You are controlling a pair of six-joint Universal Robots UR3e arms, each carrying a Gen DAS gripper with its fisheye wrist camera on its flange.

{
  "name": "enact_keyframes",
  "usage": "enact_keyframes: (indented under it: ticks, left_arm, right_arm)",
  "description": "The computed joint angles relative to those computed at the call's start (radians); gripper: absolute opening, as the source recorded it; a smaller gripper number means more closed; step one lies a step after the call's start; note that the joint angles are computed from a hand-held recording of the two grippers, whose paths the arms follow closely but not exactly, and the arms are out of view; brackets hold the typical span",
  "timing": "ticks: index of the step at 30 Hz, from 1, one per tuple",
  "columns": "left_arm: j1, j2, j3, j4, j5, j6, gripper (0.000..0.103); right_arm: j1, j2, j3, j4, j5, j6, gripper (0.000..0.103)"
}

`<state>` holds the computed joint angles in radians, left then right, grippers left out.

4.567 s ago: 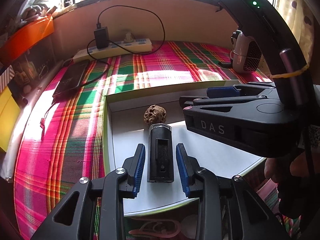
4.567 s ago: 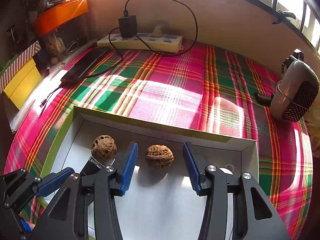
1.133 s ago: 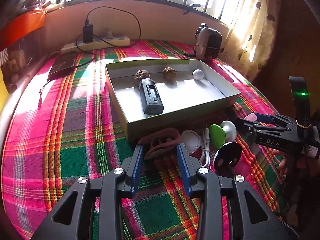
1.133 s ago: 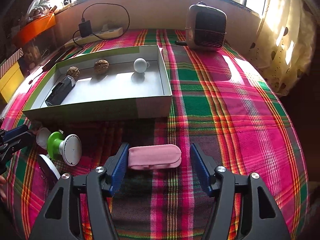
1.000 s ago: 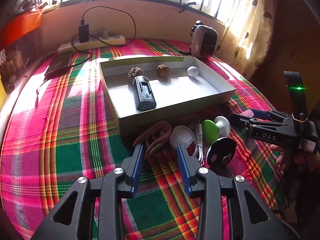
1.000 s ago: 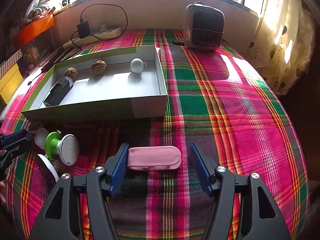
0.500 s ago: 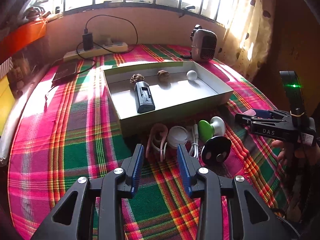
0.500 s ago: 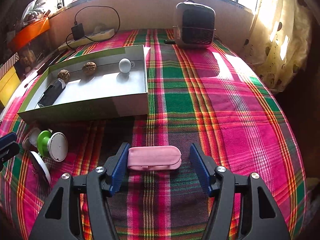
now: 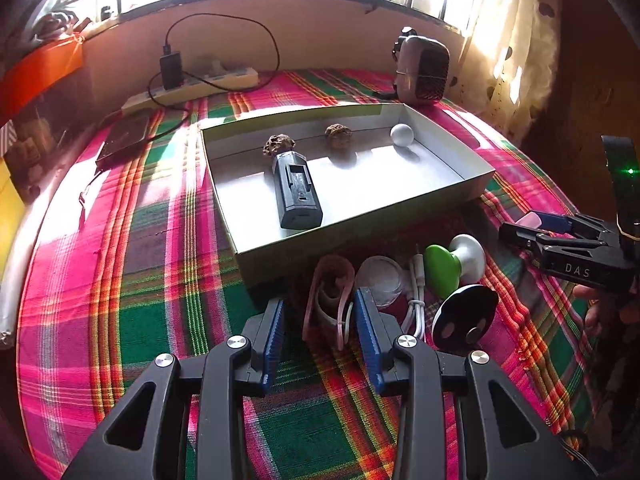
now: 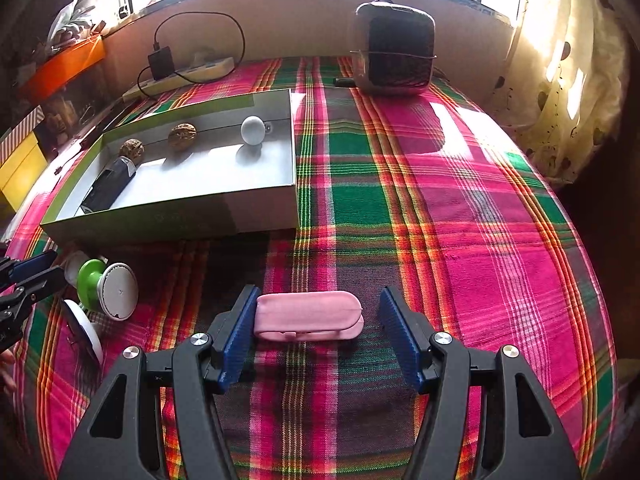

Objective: Organize objects
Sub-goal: 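Move the right tool to the pink rounded case while the left tool approaches the pink clip, then align the right tool around the pink case and close on it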

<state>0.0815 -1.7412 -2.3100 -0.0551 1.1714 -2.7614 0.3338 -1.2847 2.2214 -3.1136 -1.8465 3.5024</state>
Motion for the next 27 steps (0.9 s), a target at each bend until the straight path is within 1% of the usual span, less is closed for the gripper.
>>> enact_keyframes:
  ticks: [10,14,20,27]
  left_arm:
    - [-0.045,-0.043,0.045,0.001,0.060,-0.022,0.033]
    - [-0.056,-0.058,0.061,0.008,0.075,-0.051,0.033]
    - [-0.091,-0.081,0.072,0.046,0.131,-0.089,0.033]
    - [-0.095,-0.082,0.062,0.061,0.136,-0.094,0.033]
  right_arm:
    - [-0.018,-0.003,0.012,-0.015,0.021,-0.032,0.065]
    - [-0.022,-0.005,0.016,-0.019,0.025,-0.036,0.065]
    - [-0.023,-0.011,0.021,-0.018,0.026,-0.037,0.065]
    - [-0.026,-0.061,0.080,-0.019,0.002,-0.027,0.065]
